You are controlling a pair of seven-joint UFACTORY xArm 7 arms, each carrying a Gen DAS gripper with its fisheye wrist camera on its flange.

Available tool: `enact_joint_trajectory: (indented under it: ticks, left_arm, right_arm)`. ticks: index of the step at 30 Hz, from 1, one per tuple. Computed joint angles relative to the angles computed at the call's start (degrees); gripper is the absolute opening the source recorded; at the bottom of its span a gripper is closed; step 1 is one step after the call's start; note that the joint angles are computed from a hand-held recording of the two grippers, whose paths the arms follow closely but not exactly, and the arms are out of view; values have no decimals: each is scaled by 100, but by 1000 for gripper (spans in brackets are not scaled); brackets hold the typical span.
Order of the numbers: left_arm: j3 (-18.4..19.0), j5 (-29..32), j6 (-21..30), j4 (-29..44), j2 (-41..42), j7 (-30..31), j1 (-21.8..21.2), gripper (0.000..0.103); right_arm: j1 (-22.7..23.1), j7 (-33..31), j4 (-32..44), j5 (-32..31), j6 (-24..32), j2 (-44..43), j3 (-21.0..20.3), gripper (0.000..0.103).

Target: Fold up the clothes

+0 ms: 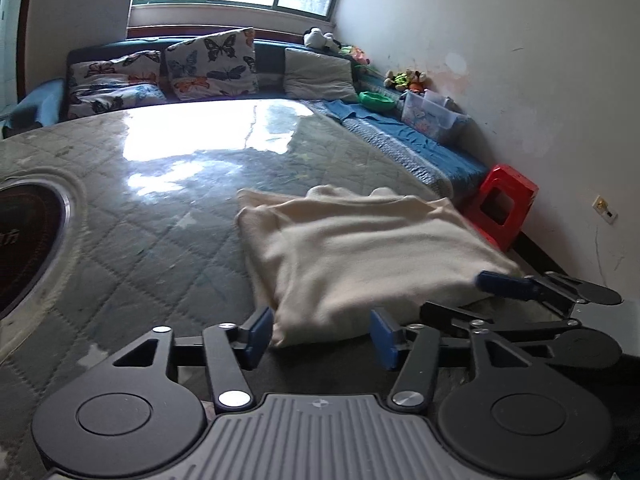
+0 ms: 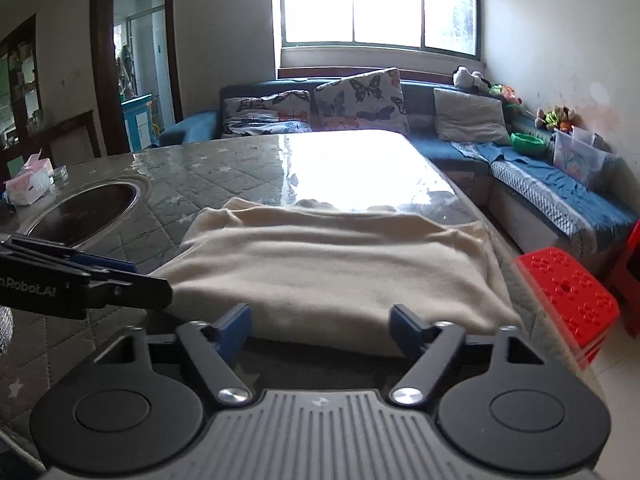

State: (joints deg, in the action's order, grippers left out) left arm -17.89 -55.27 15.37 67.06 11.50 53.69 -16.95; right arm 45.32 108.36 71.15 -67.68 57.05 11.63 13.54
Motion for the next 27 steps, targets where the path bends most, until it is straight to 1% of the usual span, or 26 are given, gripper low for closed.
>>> enact_joint_trajectory:
  ticks: [3, 4, 6, 9, 10, 11, 13, 19, 22, 27]
  left_arm:
    - [23, -38, -138, -193, -121, 58, 22, 74]
    - [23, -82, -185, -250, -159, 106, 27, 77]
    - [30, -176, -278, -361, -233, 208, 29, 81]
    - [17, -518, -384, -505, -344, 523, 39, 91]
    - [29, -631, -389, -537, -371, 621, 32, 94]
    - [52, -699, -395, -563, -390, 678, 12, 96]
    - [101, -793, -424, -621, -436, 741, -34, 102]
    - [214, -926, -545, -775, -528, 808, -147, 103]
    - [239, -942, -653, -848, -559, 803, -193, 103]
    - [240, -1118, -816, -975, -640, 985, -232, 103]
  right_arm:
    - [56, 135, 52, 51, 68, 58, 17, 90]
    - [75, 177, 55, 66, 78, 61, 20, 93]
    - [115, 214, 76, 120, 130, 79, 30, 96]
    - [192, 212, 158, 188, 275, 127, 39, 99]
    - [219, 218, 186, 226, 357, 145, 37, 102]
    - [246, 224, 215, 264, 439, 163, 36, 103]
    - [289, 287, 235, 294, 533, 187, 27, 103]
    - [403, 446, 305, 412, 711, 275, 22, 103]
    - [456, 418, 382, 465, 809, 331, 15, 103]
    - [568, 485, 464, 492, 953, 422, -14, 103]
